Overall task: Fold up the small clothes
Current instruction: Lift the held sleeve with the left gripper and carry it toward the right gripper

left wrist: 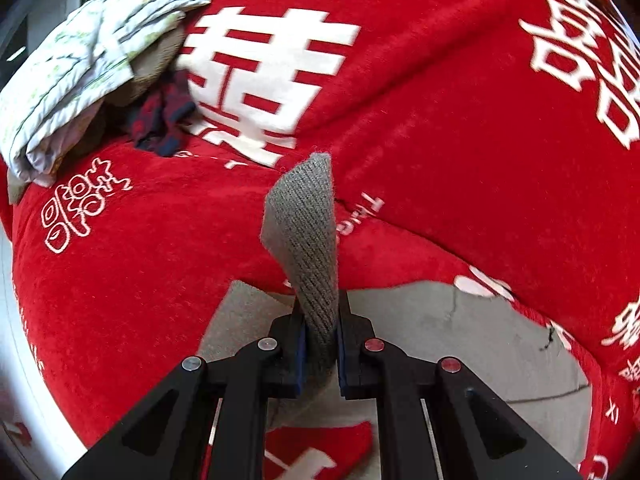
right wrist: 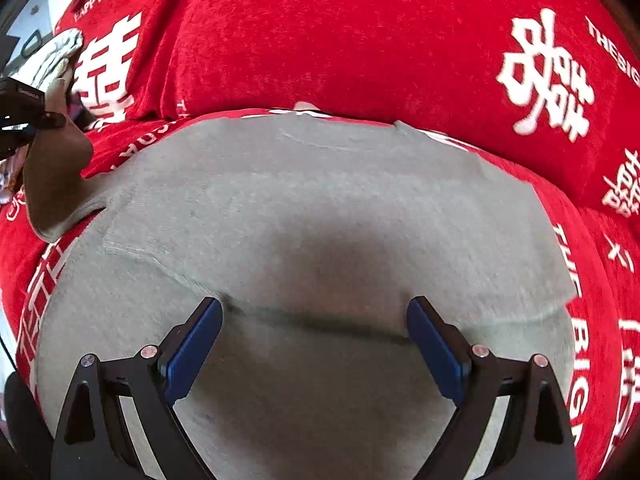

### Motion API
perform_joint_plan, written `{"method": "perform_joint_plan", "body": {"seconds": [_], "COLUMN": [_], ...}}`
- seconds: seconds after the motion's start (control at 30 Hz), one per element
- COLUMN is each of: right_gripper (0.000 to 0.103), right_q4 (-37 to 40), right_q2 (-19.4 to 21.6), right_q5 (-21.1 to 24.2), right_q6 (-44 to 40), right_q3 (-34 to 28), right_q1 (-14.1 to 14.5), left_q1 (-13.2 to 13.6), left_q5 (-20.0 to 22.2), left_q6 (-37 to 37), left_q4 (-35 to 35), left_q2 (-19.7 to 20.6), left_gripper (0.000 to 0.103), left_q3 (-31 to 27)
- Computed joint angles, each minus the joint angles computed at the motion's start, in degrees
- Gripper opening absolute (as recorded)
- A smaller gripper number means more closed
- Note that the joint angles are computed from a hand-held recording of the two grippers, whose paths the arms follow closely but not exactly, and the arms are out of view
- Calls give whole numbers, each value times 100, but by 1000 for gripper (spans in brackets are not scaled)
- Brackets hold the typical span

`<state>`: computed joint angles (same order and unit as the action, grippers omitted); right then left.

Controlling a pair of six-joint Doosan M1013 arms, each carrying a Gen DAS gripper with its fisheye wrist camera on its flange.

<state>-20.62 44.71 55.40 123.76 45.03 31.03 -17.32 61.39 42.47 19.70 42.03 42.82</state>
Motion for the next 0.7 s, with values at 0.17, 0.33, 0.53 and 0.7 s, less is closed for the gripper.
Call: {"method": "perform_joint_plan", "body": {"seconds": [0.17, 0.33, 0.53, 0.7], "right_gripper": [95, 95, 95, 95], "right_q4": [-115, -188, -362, -484], "right_q2": [-179, -419, -678, -869], "right_q5": [-225, -461, -605, -699], "right_q6": [170, 491, 805, 1095], "right_q3": [277, 668, 1049, 1344], "right_q1": [7, -31, -105, -189], "left_q1": [-200, -419, -668, -842], "left_q5": [292, 545, 857, 1161], "left_q6": [241, 546, 911, 1210], "left_q4": [97, 189, 132, 64], "left_q2": [191, 439, 812, 1132], "left_gripper": [13, 13, 13, 13], "left_q3": [-373, -873, -1599, -2219]}}
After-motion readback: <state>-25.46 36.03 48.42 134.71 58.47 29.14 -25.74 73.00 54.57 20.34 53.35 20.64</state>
